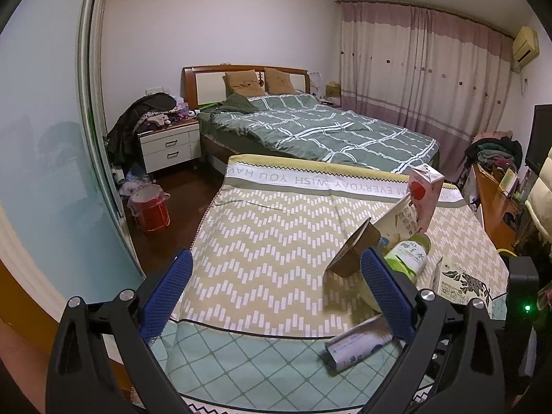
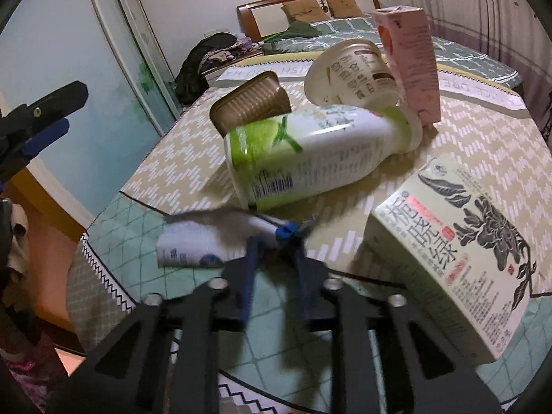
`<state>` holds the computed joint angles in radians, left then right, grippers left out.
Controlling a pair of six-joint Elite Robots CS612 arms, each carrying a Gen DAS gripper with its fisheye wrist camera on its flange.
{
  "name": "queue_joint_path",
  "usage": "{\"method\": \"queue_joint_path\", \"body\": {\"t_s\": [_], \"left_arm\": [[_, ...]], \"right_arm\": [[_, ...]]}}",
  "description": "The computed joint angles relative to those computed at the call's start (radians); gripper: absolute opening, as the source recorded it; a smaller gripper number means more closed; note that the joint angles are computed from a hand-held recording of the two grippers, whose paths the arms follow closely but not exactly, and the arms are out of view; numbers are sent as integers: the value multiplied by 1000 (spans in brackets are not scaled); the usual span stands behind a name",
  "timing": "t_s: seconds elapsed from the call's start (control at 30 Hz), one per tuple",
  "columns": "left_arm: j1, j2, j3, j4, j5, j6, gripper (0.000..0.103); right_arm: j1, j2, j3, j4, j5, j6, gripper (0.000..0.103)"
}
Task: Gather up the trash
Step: 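Move the right gripper to the pile and grasp the white-blue toothpaste tube, then carry the toothpaste tube over the bin and open the right gripper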
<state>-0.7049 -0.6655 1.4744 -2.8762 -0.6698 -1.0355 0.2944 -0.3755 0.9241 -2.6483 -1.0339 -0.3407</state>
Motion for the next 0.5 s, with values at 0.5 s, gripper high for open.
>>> {"method": "queue_joint_path", "body": {"t_s": [0.5], "left_arm": [[-2,12,-24,1,-9,24,96]], "right_arm": [[-41,-59,105,-145,67,40,6]]}}
